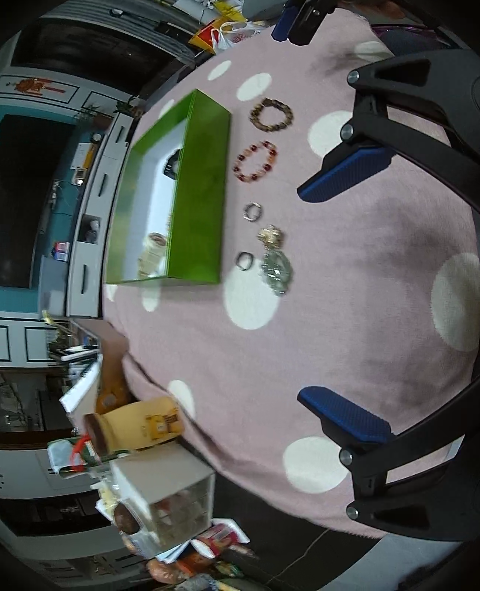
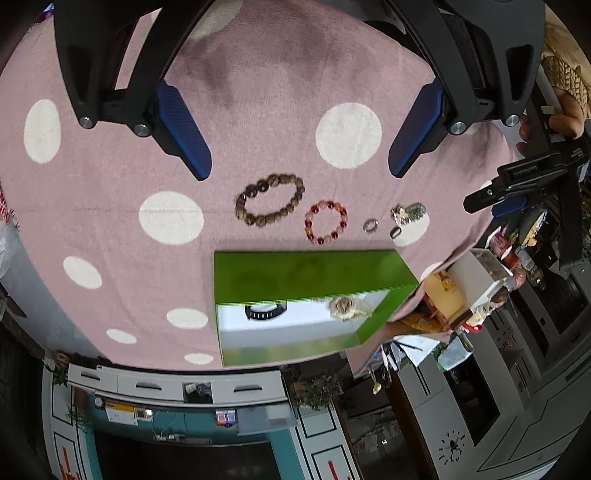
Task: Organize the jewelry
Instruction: 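Withdraw both tools from the green box back over the table, then grasp the green jade pendant with the left tool while the right tool grasps the wooden bead bracelet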
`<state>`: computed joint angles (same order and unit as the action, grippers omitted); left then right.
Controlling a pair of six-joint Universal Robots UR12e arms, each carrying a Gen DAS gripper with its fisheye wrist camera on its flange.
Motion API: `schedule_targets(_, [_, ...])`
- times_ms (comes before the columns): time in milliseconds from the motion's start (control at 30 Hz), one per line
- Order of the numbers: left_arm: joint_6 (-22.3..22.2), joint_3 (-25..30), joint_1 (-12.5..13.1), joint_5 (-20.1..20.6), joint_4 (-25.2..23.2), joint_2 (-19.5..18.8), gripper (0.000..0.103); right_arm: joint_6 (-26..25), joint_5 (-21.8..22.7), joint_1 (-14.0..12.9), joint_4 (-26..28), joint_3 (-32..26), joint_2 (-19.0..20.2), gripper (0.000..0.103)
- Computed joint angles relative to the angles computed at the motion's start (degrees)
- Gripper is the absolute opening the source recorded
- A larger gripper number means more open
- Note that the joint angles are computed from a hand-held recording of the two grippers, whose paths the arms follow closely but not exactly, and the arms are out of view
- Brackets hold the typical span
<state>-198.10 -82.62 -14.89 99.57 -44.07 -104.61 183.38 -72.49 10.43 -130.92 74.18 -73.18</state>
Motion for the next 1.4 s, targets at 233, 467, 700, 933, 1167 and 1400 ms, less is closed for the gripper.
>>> schedule_targets(233, [0.5, -0.4, 0.2, -1.6, 0.2, -0.9, 0.101, 0.2, 0.1, 0.1, 1.6, -0.3, 0.9, 0.097])
schedule_targets(467, [1.6, 0.2, 1.0, -3.2, 0.8, -2.3, 0.1, 0.6, 0.0, 0.0, 1.6, -0.6, 1.8, 0.097])
schedule_targets(700, [3.4, 1.6, 1.4, -4.1, -0.2, -4.1, 0.084, 1.6, -0.4, -0.2, 1.7, -1.3, 2.9, 0.089])
schedule_targets(933, [5.3, 2.4, 1.2, -3.0, 0.4, -5.2, 0.067, 1.4, -1.7, -0.1, 3.2, -2.5, 4.0, 0.07])
schedule_targets(1167, [8.9, 3.2, 0.9, -3.0, 1.9, -6.3, 0.047, 1.8, -5.7, 0.6, 4.5, -4.9, 6.1, 0.052])
schedule_targets(1400, [9.9, 3.2, 0.8, -4.2, 3.7, -6.6, 0.031, -0.9, -9.5, 1.6, 3.9, -6.6, 7.7, 0.036])
